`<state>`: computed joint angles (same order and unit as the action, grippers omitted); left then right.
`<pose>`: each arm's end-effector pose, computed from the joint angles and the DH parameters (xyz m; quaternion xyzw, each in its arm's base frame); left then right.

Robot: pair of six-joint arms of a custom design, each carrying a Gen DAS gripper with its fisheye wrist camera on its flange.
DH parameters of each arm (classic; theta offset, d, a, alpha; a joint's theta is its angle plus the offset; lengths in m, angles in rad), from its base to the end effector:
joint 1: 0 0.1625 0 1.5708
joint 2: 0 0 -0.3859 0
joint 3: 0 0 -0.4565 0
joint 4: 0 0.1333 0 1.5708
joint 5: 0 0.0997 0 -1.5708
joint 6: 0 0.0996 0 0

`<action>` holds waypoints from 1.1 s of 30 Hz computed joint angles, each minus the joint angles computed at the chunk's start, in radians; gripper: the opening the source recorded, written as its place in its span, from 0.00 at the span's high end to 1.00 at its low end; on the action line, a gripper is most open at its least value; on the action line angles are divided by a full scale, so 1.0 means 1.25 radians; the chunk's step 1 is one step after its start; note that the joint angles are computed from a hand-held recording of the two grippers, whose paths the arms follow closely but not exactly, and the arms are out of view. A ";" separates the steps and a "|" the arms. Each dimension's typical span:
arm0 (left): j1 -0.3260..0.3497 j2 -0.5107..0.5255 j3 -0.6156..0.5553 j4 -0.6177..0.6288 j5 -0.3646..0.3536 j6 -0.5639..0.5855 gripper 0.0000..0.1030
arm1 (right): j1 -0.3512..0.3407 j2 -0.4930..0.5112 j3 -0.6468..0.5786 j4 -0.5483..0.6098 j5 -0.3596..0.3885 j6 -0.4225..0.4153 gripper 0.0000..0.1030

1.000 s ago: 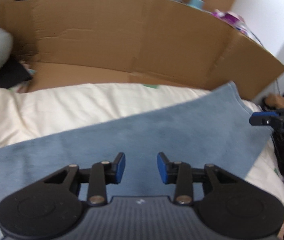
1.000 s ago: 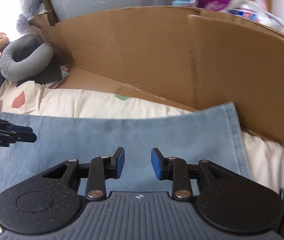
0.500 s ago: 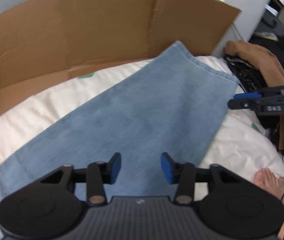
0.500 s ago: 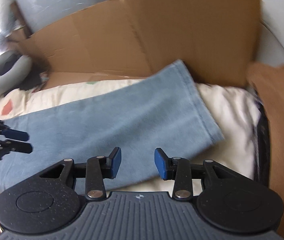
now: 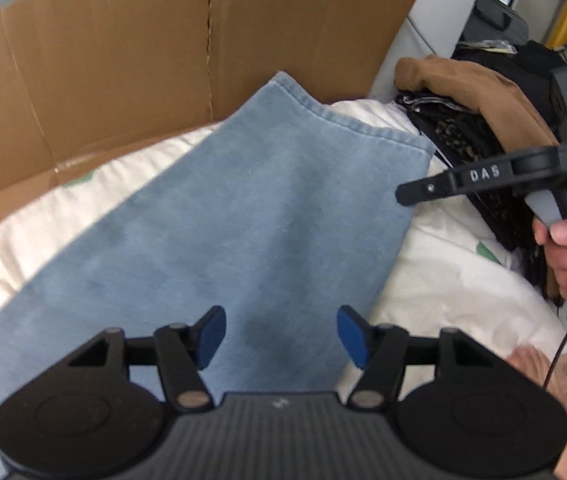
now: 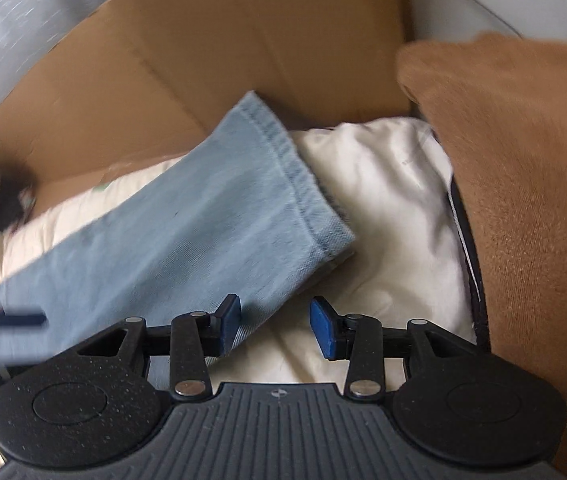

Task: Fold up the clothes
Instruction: 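Grasp the jeans leg end with the left tool while the right tool grasps the cuff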

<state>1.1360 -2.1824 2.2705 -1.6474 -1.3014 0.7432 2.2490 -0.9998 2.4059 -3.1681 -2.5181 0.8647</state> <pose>0.0052 -0.3682 0.3411 0.5511 0.8235 0.0263 0.1318 0.2870 -0.2726 -0.0013 -0.1258 -0.8779 0.3775 0.2663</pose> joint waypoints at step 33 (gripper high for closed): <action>-0.013 -0.067 0.123 -0.146 -0.100 0.071 0.96 | -0.034 -0.034 0.011 -0.200 0.062 -0.148 0.93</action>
